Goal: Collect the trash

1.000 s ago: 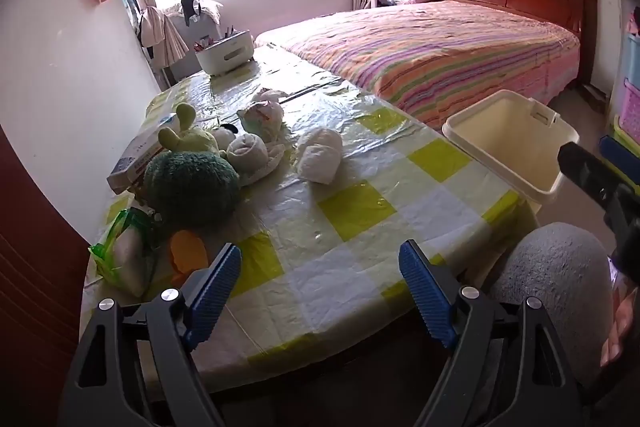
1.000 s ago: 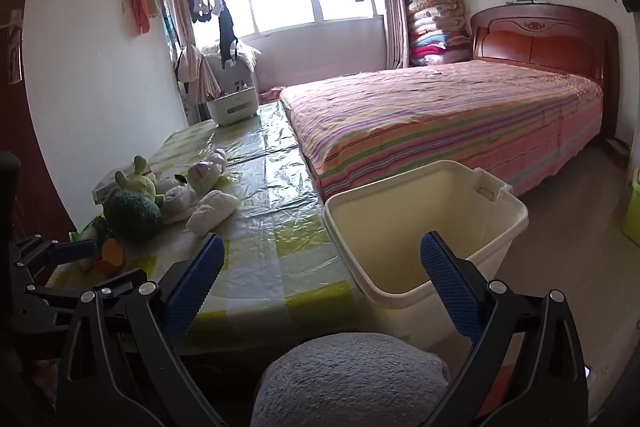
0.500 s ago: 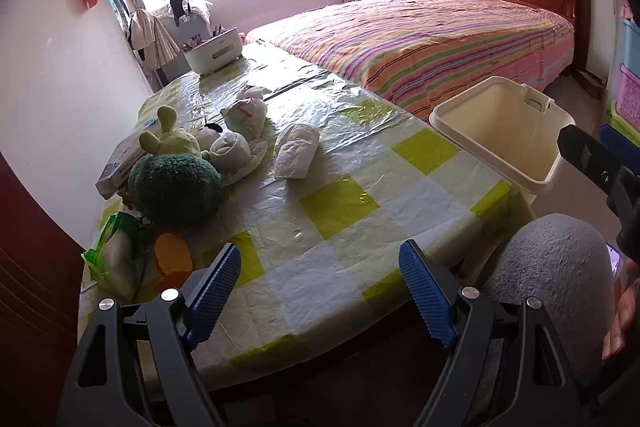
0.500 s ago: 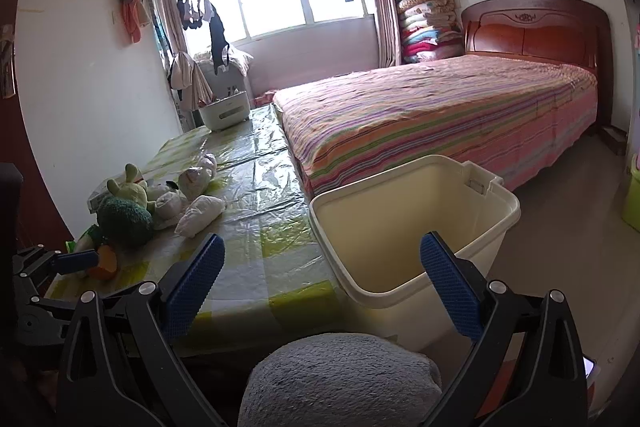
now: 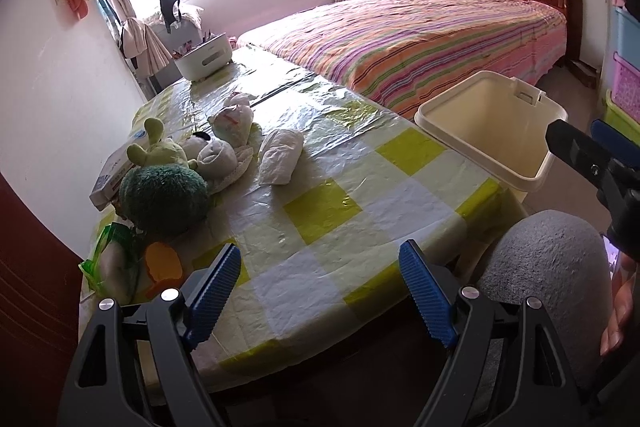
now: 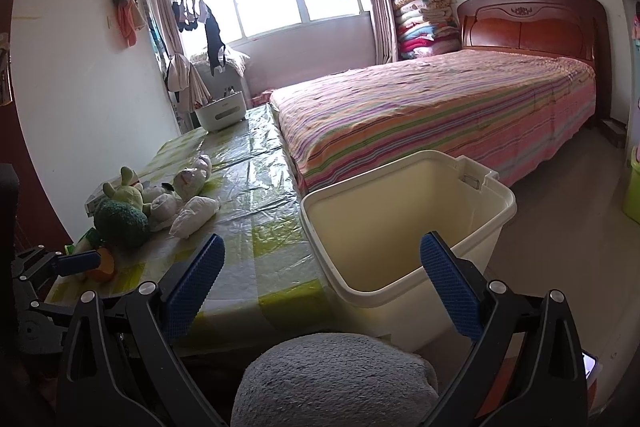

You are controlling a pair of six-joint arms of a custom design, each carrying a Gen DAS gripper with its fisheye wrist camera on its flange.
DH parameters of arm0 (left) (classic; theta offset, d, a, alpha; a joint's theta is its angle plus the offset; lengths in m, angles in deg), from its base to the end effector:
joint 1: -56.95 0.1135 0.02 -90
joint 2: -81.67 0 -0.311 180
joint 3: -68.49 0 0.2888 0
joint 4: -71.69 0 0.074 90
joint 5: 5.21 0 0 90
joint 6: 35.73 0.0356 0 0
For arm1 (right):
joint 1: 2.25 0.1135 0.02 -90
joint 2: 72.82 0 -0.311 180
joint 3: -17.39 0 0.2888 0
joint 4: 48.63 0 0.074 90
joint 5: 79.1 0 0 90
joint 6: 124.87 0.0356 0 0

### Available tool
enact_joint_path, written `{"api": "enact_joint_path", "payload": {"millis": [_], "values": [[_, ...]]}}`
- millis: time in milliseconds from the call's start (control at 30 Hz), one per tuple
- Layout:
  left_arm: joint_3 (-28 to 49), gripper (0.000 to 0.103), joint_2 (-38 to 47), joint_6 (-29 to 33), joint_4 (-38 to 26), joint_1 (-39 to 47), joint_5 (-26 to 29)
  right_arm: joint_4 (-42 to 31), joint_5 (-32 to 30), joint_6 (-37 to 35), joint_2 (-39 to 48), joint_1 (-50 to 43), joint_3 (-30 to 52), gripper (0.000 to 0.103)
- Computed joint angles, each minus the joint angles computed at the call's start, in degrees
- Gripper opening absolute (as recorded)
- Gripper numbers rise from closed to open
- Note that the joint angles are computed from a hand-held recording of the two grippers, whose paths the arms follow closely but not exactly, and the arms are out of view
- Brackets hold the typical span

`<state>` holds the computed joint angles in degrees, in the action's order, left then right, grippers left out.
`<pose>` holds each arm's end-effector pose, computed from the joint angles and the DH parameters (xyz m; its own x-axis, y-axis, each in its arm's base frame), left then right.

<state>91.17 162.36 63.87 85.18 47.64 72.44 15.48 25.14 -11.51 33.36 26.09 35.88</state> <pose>0.1988 -0.0249 0.0992 -0.6810 0.2767 -0.6780 0.1228 0.9559 0.2668 0.1958 0.0957 0.0802 -0.4270 0.2064 -0.8804 -0.1006 0.9567 0.2731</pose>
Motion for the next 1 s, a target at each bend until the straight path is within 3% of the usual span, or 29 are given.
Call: {"api": "enact_joint_path", "payload": {"millis": [567, 767, 1000], "values": [[-0.44, 0.079, 0.55, 0.29, 0.85, 0.24, 0.12, -3.59, -1.69, 1.16, -0.42, -0.39, 1.17, 0.097], [-0.52, 0.079, 0.35, 0.3, 0.72, 0.29, 0.22, 0.48, -0.6, -0.75, 2.11, -0.02, 1.06, 0.097], [-0.45, 0.079, 1.14, -0.07, 1.24, 0.2, 0.33, -2.87, -1.38, 0.31, 0.61, -0.14, 1.53, 0.097]]}}
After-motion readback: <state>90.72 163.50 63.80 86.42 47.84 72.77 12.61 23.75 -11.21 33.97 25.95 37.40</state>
